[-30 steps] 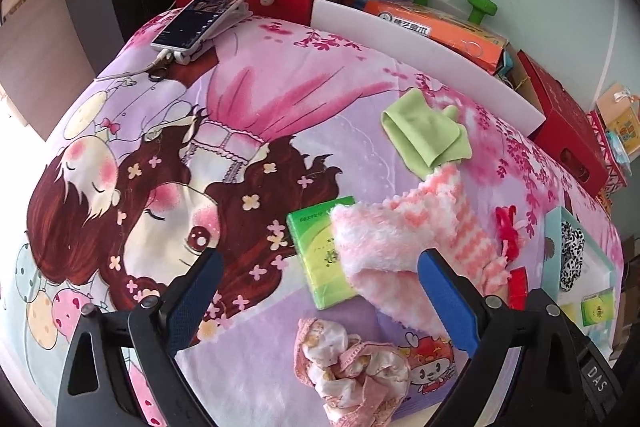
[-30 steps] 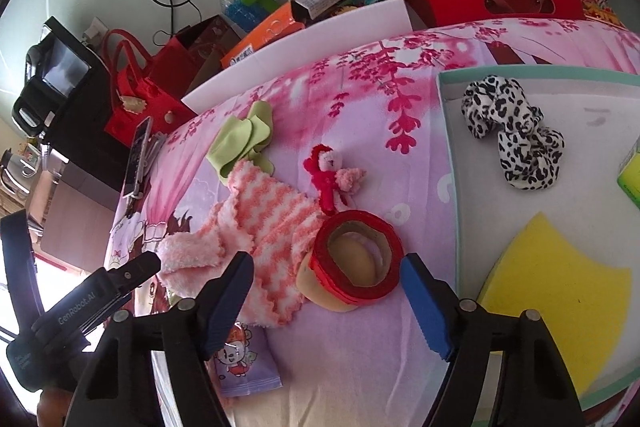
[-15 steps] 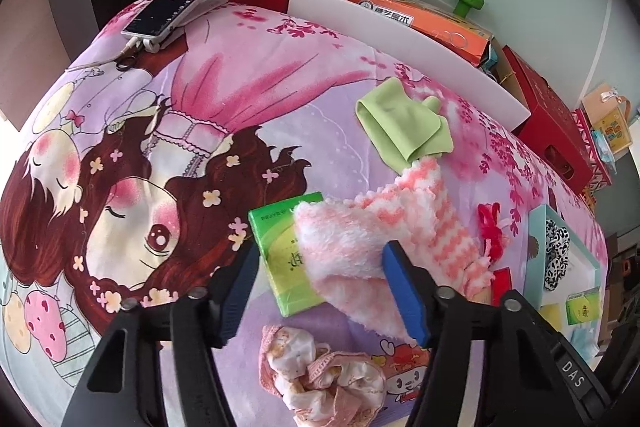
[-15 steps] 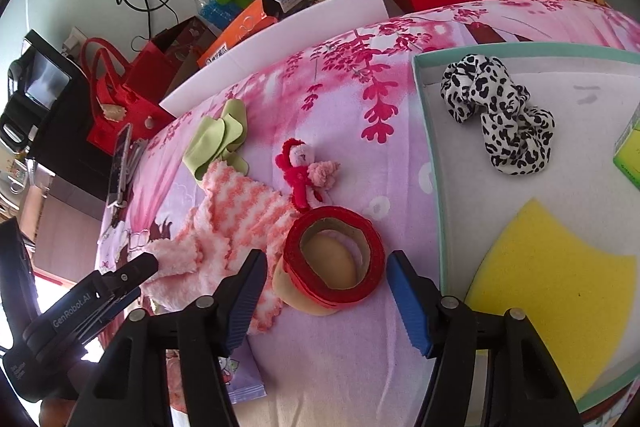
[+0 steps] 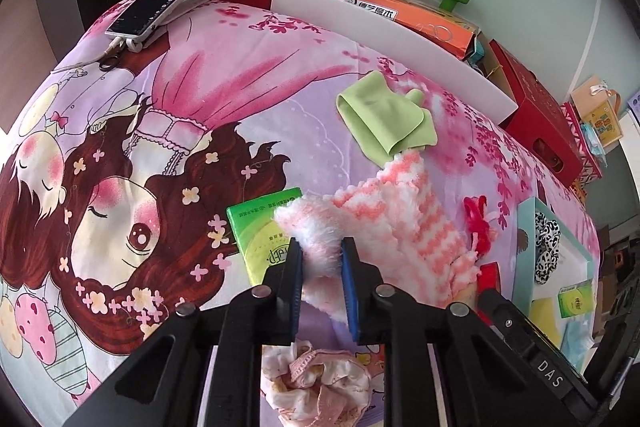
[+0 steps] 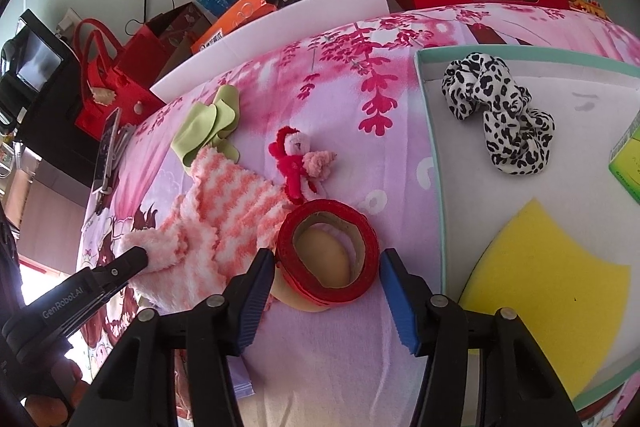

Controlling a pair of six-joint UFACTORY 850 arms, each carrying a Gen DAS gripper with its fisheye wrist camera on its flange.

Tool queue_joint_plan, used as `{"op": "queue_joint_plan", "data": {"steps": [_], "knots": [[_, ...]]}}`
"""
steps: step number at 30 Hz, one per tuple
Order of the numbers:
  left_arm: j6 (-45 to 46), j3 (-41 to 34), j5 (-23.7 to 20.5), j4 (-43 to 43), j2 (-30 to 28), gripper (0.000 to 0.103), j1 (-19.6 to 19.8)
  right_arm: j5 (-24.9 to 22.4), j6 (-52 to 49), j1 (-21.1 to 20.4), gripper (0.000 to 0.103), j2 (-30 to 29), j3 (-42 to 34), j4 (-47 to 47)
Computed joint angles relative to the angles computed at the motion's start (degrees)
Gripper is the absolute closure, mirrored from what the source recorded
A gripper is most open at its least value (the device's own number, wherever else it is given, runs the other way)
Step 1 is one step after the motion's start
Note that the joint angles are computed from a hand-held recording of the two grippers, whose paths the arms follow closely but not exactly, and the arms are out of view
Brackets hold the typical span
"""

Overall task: Organize soft objects
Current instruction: 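Close the left tool on the pink-white knitted cloth, then lift the knitted cloth with the left tool while the right tool grasps the red tape roll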

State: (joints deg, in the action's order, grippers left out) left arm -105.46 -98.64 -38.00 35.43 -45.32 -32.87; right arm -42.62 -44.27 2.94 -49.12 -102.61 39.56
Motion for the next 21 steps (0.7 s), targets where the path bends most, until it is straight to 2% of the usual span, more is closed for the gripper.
{"op": "queue_joint_plan", "data": {"steps": [15, 21], "knots": [[-0.3, 0.2, 0.5, 0.1, 0.2, 0.087, 0.0, 1.9, -0.1, 0.7, 0.048, 0.5, 0.9, -2.3], [-3.5, 1.4, 0.9, 3.9, 1.4, 0.092, -0.5, 1.4, -0.3, 0.2, 0.049, 0.4, 0.7, -0.7]]}}
